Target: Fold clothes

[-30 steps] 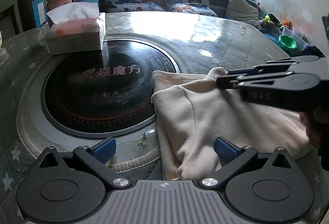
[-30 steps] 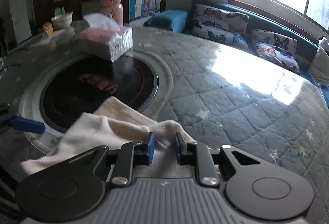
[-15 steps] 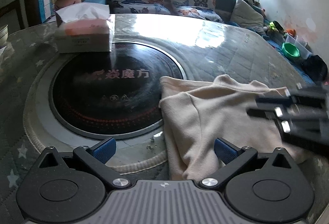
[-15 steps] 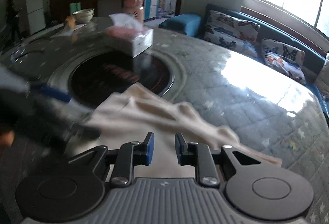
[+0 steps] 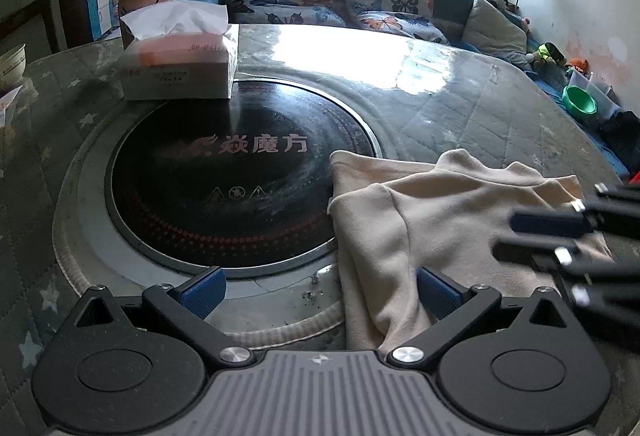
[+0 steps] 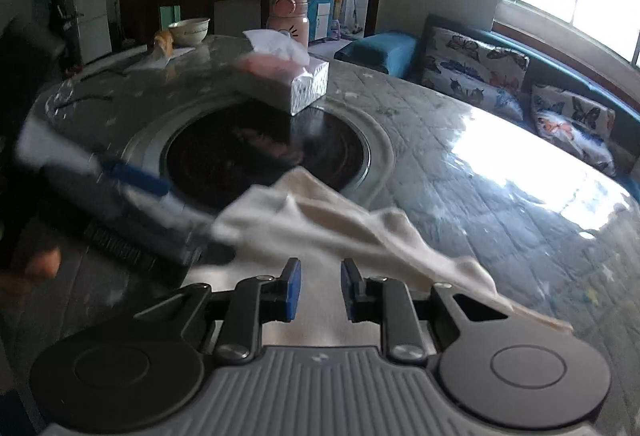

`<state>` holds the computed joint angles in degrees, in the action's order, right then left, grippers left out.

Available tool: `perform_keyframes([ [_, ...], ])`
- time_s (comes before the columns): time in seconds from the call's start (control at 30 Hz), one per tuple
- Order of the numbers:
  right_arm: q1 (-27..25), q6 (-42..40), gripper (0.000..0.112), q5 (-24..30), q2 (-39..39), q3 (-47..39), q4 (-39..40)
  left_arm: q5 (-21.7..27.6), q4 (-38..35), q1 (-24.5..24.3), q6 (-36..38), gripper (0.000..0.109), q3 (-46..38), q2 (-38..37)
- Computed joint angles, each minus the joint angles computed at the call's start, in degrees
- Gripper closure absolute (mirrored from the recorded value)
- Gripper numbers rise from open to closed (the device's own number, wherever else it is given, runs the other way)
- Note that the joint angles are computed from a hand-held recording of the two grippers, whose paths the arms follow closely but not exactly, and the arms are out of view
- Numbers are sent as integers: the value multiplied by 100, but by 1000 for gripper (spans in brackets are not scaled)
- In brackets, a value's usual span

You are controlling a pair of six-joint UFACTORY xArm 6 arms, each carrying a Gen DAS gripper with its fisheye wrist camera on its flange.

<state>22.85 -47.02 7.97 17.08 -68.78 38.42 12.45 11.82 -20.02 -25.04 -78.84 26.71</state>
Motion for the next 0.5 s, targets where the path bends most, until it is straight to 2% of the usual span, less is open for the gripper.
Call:
perform_keyframes([
  [0.1,-69,309,92,269,450,-576,-299,-10,-55,0,52,6,13,1],
  [0.27,-65,690,94,325,1039,-1173,-818,-25,-156,1,147,6,34,3],
  [0.37,-69,694,94,327,1126,-1328,-721,-12,-224,-2,206,6,28,8],
  [0.43,-73,390,94,264,984,-1215,-374,12,-294,-5,268,6,20,6],
  [0.5,-138,403,94,161,740,-944,-377,16,-343,-5,328,6,17,7],
])
